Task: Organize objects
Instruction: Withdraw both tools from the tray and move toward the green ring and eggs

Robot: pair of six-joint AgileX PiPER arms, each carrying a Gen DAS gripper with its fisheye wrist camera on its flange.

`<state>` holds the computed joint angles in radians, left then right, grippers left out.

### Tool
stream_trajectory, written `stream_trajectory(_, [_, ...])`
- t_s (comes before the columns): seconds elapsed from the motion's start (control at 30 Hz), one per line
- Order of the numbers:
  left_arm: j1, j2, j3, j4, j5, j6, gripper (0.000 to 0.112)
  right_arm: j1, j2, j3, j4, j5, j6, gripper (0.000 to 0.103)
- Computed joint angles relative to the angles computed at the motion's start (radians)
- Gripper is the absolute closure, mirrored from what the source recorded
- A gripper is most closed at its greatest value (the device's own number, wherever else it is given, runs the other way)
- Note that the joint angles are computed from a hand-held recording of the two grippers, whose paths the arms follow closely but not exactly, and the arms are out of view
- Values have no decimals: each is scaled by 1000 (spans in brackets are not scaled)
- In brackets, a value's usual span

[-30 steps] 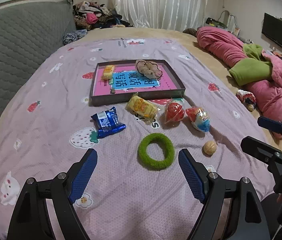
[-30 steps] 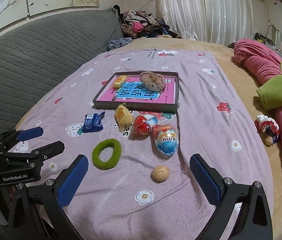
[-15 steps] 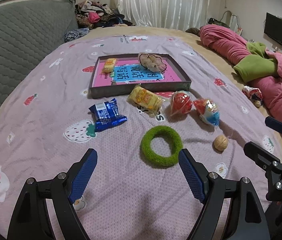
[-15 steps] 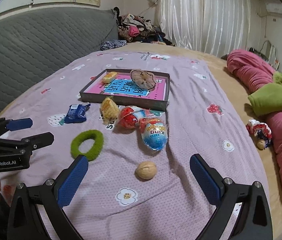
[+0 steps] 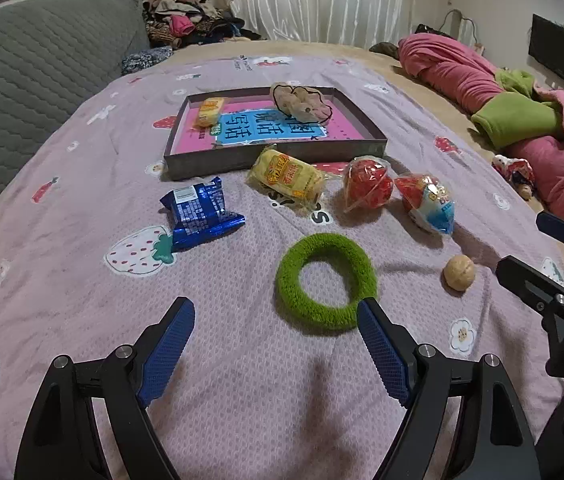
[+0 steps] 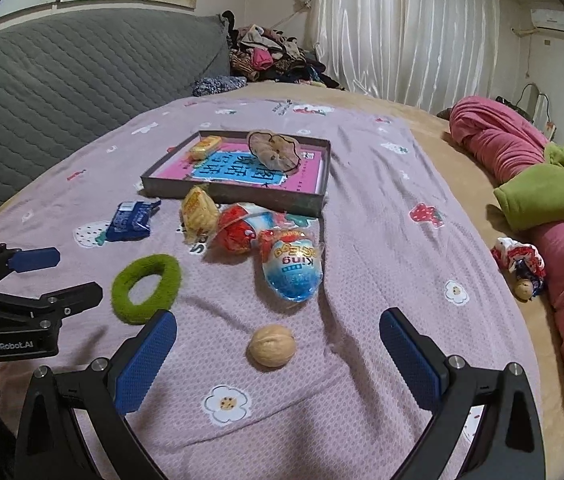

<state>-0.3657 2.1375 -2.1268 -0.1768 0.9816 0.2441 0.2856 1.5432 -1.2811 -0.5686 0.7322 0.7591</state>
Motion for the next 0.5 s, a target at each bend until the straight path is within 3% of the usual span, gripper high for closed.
stream_trajectory(0.13, [-12, 16, -1, 34, -37, -6, 28, -29, 23, -6, 25, -22, -29, 1])
stream_trajectory(0.5, [1, 139, -164, 19, 29, -21, 28, -87, 88, -26, 64, -78, -78, 1])
